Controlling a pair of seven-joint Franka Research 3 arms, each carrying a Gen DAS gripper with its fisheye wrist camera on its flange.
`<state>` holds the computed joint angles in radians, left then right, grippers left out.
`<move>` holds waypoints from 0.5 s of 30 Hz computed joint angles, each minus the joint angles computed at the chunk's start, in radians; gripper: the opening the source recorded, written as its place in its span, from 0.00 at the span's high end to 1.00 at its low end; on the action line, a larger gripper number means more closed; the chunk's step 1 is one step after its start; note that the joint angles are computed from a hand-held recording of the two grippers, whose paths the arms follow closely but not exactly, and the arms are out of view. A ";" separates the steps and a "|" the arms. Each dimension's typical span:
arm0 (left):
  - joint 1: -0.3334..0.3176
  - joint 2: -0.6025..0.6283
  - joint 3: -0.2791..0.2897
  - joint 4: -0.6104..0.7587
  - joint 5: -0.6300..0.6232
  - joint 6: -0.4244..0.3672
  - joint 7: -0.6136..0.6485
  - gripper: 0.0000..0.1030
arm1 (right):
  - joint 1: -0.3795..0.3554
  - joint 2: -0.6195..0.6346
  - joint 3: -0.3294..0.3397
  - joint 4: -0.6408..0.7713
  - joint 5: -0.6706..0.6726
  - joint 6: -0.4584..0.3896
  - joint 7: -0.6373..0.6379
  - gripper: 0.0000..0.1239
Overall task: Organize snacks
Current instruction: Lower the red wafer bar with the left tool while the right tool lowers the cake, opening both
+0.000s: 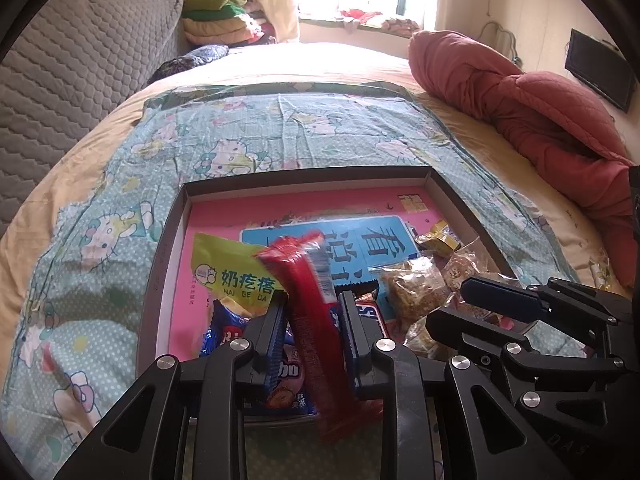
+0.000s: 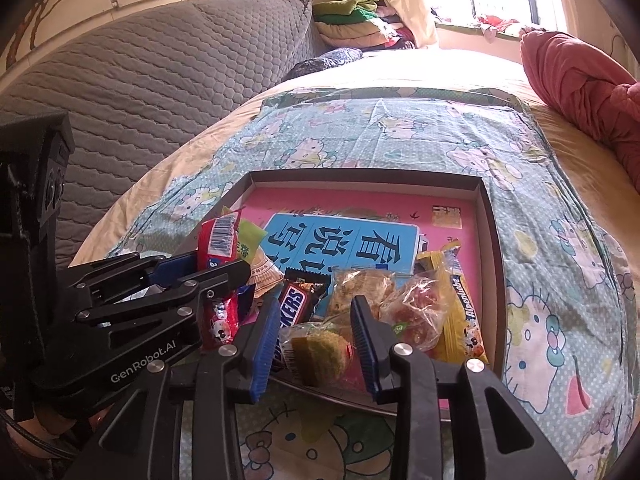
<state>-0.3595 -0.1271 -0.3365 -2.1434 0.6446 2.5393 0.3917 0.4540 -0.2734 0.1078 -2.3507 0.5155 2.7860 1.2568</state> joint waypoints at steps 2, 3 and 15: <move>0.000 -0.004 0.001 -0.002 -0.001 0.002 -0.001 0.74 | -0.001 -0.002 -0.001 0.000 0.000 0.000 0.001 0.70; -0.001 -0.005 0.001 -0.002 -0.005 0.003 0.003 0.74 | -0.002 -0.004 -0.002 -0.001 0.001 0.002 0.003 0.69; 0.001 -0.017 0.000 -0.004 -0.024 -0.004 0.009 0.74 | -0.007 -0.017 -0.010 -0.004 0.007 0.008 0.013 0.67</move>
<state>-0.3588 -0.1442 -0.3365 -2.1476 0.6209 2.5354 0.4009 0.4471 -0.2907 0.0982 -2.3549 0.5230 2.7945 1.2694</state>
